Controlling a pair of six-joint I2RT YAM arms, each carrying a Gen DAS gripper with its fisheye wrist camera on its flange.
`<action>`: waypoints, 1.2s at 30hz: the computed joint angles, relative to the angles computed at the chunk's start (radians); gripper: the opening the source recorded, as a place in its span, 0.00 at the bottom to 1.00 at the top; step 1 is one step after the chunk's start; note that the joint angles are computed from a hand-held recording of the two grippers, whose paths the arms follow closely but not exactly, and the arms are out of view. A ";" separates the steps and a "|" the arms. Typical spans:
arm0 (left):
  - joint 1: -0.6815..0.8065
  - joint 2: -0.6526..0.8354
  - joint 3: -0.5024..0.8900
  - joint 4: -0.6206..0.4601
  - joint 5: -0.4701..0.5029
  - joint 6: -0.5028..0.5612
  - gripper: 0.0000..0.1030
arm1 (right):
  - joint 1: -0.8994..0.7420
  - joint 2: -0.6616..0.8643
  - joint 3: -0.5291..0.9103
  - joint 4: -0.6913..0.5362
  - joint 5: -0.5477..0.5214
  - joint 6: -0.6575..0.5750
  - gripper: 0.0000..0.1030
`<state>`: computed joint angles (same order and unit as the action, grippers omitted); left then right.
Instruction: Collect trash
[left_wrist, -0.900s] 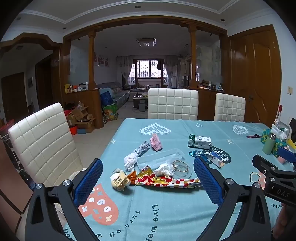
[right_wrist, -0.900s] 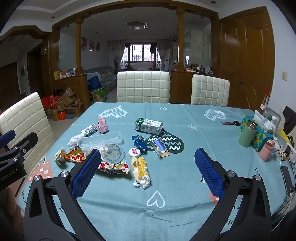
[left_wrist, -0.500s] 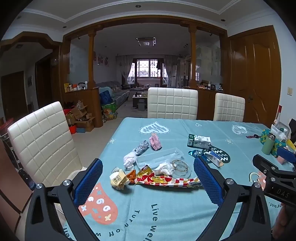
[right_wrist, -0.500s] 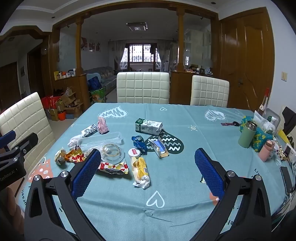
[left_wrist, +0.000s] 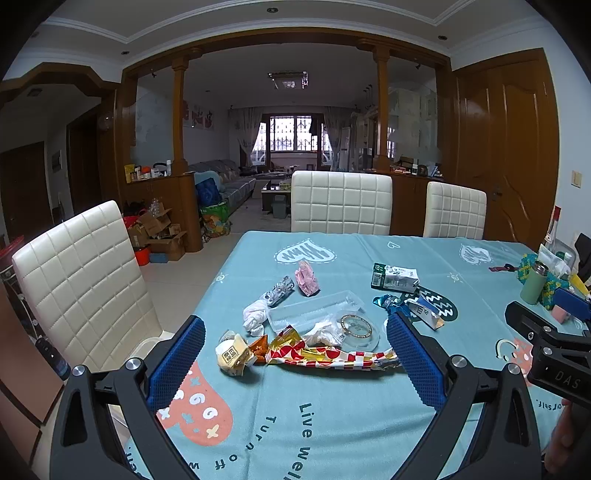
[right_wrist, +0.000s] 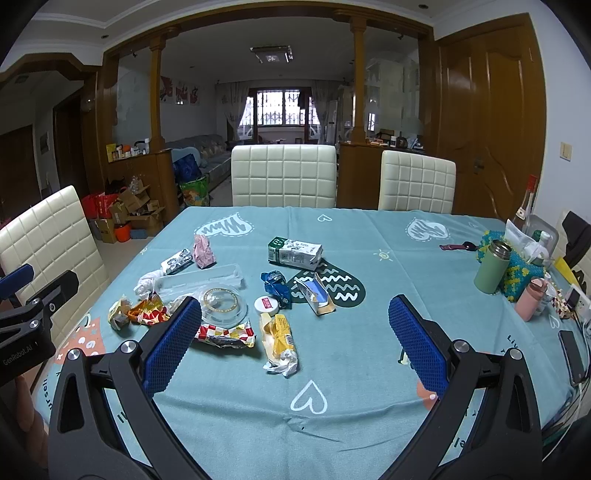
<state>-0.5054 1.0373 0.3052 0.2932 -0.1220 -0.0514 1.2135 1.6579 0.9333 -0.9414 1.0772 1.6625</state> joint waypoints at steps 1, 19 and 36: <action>-0.001 0.001 0.001 -0.001 -0.001 -0.001 0.94 | -0.001 0.001 0.003 -0.002 0.000 -0.001 0.97; 0.017 0.026 0.006 0.005 0.021 0.001 0.94 | 0.003 -0.007 -0.008 -0.008 0.004 0.010 0.97; 0.039 0.040 0.007 0.012 0.046 -0.001 0.94 | 0.008 -0.012 -0.009 -0.019 0.006 0.017 0.97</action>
